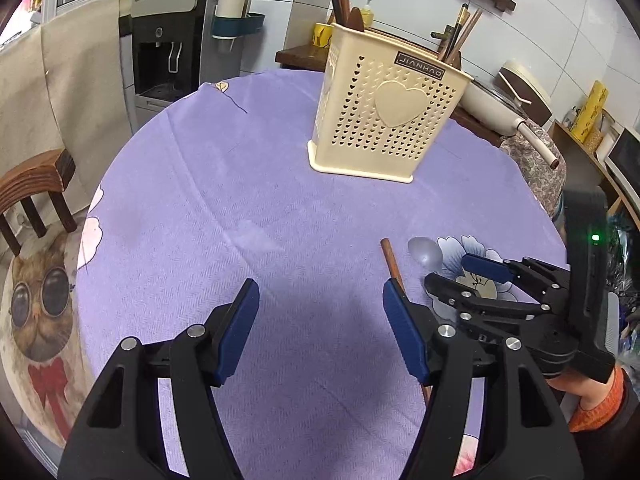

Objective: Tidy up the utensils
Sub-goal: 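Move the right tool to the clear plastic spoon while the left nears the last chopstick, then grasp the clear plastic spoon with the right tool while the left grasps the brown chopstick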

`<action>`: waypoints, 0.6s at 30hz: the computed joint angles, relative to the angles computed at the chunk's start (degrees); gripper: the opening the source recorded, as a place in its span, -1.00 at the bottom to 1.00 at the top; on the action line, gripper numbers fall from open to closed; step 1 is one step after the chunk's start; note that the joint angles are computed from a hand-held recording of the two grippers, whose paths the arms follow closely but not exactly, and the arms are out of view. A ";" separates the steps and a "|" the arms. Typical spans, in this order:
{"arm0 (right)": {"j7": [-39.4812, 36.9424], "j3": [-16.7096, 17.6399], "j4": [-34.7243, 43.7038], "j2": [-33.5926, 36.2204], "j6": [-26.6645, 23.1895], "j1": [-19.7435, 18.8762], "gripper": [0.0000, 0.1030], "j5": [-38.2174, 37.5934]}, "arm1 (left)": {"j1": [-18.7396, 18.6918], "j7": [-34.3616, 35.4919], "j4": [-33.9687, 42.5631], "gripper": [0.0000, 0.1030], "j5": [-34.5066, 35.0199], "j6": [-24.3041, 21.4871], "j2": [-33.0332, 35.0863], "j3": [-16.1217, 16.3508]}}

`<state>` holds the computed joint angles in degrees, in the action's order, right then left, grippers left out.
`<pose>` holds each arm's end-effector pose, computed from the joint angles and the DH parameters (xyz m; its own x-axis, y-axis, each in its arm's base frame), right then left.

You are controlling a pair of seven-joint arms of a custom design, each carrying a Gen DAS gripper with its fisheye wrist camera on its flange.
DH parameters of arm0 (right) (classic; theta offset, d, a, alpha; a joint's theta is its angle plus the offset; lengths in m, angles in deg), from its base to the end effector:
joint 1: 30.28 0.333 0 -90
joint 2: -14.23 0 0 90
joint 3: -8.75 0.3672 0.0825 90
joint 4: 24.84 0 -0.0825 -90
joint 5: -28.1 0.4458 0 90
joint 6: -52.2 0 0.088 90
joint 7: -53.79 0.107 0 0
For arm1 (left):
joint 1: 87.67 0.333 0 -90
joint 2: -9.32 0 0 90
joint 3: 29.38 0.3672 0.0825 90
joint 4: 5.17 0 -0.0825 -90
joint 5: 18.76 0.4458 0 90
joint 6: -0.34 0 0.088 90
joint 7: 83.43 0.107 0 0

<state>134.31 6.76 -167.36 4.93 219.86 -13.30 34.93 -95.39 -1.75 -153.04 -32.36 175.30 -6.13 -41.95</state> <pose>0.5200 0.1312 0.4246 0.3116 -0.9502 0.0012 -0.7823 -0.2572 -0.5673 0.4770 -0.1596 0.4459 -0.0729 -0.9748 0.2108 -0.7643 -0.0812 -0.6398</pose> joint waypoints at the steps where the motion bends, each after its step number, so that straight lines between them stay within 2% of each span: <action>1: 0.32 0.26 0.47 0.55 -0.31 -0.11 0.03 -0.44 | -0.39 0.29 -0.18 0.25 -0.31 0.14 -0.06 0.33; 6: 0.20 0.40 1.72 1.90 0.05 -0.13 0.01 0.75 | -1.55 1.44 -0.36 0.25 -1.81 0.10 -0.02 1.35; 9: 0.01 0.61 2.35 2.54 0.41 -0.25 -0.15 1.36 | -1.21 1.53 -0.30 0.25 -1.83 -0.21 0.10 1.14; 13: 0.67 1.21 3.19 3.42 0.64 -0.80 -0.17 0.89 | -3.37 3.70 -0.16 0.25 -4.56 -0.62 0.37 3.13; 15: 1.07 1.54 3.56 3.74 0.52 -1.08 -0.17 0.40 | -2.62 3.44 -0.21 0.25 -4.30 -0.61 0.33 2.32; 18: -0.34 1.47 3.70 3.72 0.23 -0.76 -0.31 1.89 | -2.86 3.84 -0.22 0.25 -4.81 -0.67 0.43 2.38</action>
<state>133.97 8.23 -163.65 8.64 220.09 -14.06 36.82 -98.25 2.09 -153.27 -37.17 174.62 -5.71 -39.58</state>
